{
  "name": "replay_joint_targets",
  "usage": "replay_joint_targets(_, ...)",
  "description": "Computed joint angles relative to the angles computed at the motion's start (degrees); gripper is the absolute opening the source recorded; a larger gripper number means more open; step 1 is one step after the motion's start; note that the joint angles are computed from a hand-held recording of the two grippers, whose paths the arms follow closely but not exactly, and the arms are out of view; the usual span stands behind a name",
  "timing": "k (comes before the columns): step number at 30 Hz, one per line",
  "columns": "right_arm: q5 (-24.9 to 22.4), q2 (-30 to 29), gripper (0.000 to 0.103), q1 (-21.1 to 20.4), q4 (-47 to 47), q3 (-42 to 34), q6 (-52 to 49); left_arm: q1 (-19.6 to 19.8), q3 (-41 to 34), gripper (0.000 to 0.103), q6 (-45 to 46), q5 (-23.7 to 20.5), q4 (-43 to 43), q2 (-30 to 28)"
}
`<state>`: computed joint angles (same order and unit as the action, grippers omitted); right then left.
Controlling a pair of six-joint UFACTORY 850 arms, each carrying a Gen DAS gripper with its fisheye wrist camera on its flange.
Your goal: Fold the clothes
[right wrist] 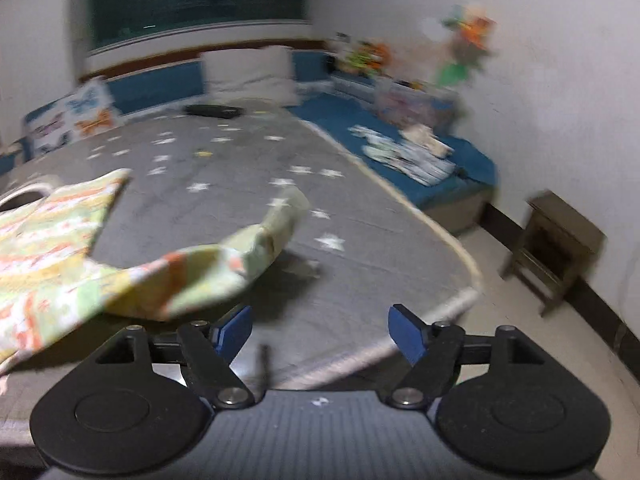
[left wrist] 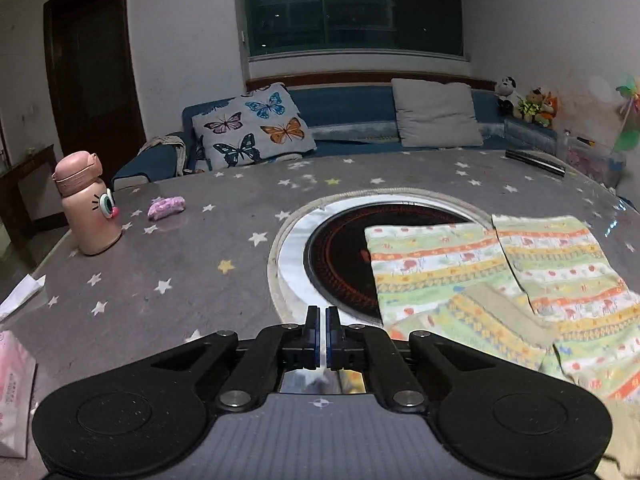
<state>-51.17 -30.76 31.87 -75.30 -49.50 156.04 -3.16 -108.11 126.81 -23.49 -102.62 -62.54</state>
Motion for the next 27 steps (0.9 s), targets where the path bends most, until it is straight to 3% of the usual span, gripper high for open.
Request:
replay_joint_targets(6, -4.9, 0.4, 0.076, 0.3, -2.5, -0.4, 4.7, -1.9, 3.8, 0.005, 1.4, -3.6, 5.2, 1.6)
replay_joint_targets(10, -1.0, -0.8, 0.075, -2.1, -9.8, -1.9, 4.2, -3.6, 5.1, 0.007, 2.1, -5.4, 8.9, 2.0)
replay_joint_targets(12, 1.5, -2.0, 0.074, -3.7, -12.5, -3.1, 3.3, -4.4, 5.6, 0.014, 2.3, -5.9, 11.1, 2.0)
replay_joint_targets(14, 4.3, -3.0, 0.071, -4.9, -14.7, -3.9, 2.8, -5.2, 6.0, 0.032, 3.5, -6.1, 12.1, 2.0)
replay_joint_targets(17, 8.4, -4.1, 0.069, -6.0, -15.1, -4.7, 0.7, -6.1, 6.0, 0.041, 4.7, -6.4, 13.2, 1.6)
replay_joint_targets(24, 9.0, -3.2, 0.069, -4.5, -10.9, -3.5, -2.7, -7.4, 2.8, 0.040, 4.9, -6.1, 15.5, -0.9)
replay_joint_targets(26, 8.9, -3.0, 0.069, -4.4, -10.3, -3.4, -3.8, -7.0, 2.3, 0.019, 4.8, -6.8, 15.4, -1.2)
replay_joint_targets(27, 8.8, -2.9, 0.069, -4.4, -9.8, -3.5, -4.7, -6.8, 1.9, 0.015, 3.8, -7.4, 15.8, -1.3)
